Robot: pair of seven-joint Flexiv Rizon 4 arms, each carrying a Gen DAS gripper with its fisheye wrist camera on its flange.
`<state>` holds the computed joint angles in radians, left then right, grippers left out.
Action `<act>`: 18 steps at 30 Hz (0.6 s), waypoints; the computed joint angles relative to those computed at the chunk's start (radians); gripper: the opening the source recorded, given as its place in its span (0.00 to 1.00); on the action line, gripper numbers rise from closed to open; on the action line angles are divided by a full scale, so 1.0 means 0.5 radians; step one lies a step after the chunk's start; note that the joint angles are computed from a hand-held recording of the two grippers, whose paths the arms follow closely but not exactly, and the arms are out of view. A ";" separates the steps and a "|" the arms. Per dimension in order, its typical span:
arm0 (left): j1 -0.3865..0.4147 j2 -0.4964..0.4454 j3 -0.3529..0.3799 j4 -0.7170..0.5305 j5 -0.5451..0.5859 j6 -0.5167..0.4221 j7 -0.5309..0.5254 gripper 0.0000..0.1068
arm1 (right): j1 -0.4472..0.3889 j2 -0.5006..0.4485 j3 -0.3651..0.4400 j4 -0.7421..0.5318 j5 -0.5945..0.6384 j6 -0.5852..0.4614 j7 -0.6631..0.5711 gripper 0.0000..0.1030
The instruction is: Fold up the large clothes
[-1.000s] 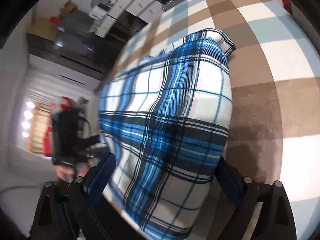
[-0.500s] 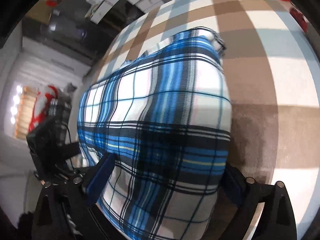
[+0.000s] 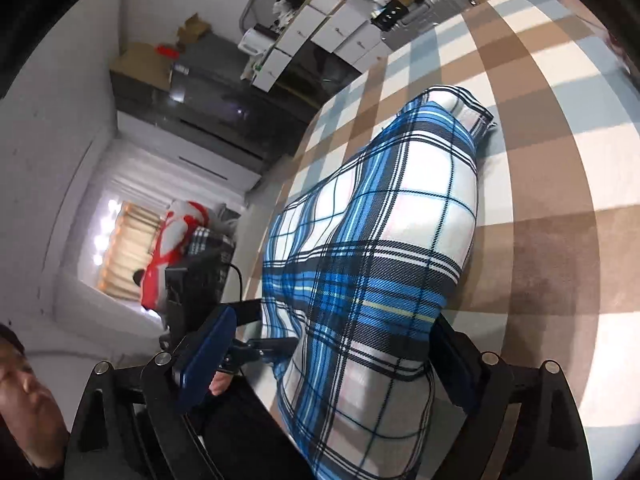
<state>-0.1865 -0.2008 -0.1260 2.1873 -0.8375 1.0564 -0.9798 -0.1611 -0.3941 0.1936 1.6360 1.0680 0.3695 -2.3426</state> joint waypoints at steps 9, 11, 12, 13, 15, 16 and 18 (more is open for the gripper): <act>0.009 0.000 -0.006 0.003 -0.033 -0.017 0.048 0.63 | 0.334 -0.060 0.036 0.087 -0.541 0.496 0.315 0.99; 0.023 0.003 -0.007 0.007 -0.098 -0.048 0.084 0.63 | 0.357 -0.055 0.058 0.113 -0.589 0.586 0.348 0.94; 0.032 0.004 -0.013 0.009 -0.168 -0.075 0.111 0.63 | 0.361 -0.047 0.063 0.131 -0.607 0.628 0.374 0.90; 0.039 0.002 -0.010 0.008 -0.217 -0.092 0.135 0.63 | 0.363 -0.031 0.069 0.156 -0.625 0.671 0.392 0.78; 0.048 0.008 -0.009 0.015 -0.345 -0.136 0.167 0.58 | 0.328 0.018 0.096 0.209 -0.587 0.746 0.361 0.59; 0.047 0.015 -0.010 0.023 -0.422 -0.142 0.197 0.54 | 0.307 0.048 0.107 0.235 -0.557 0.771 0.334 0.46; 0.027 0.033 -0.002 0.034 -0.493 -0.118 0.250 0.37 | 0.294 0.095 0.116 0.279 -0.517 0.830 0.292 0.38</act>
<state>-0.1729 -0.1841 -0.1270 2.2045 -1.0839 0.9971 -0.8547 -0.0140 -0.3468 0.2518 1.7754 0.8097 0.7847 -2.1965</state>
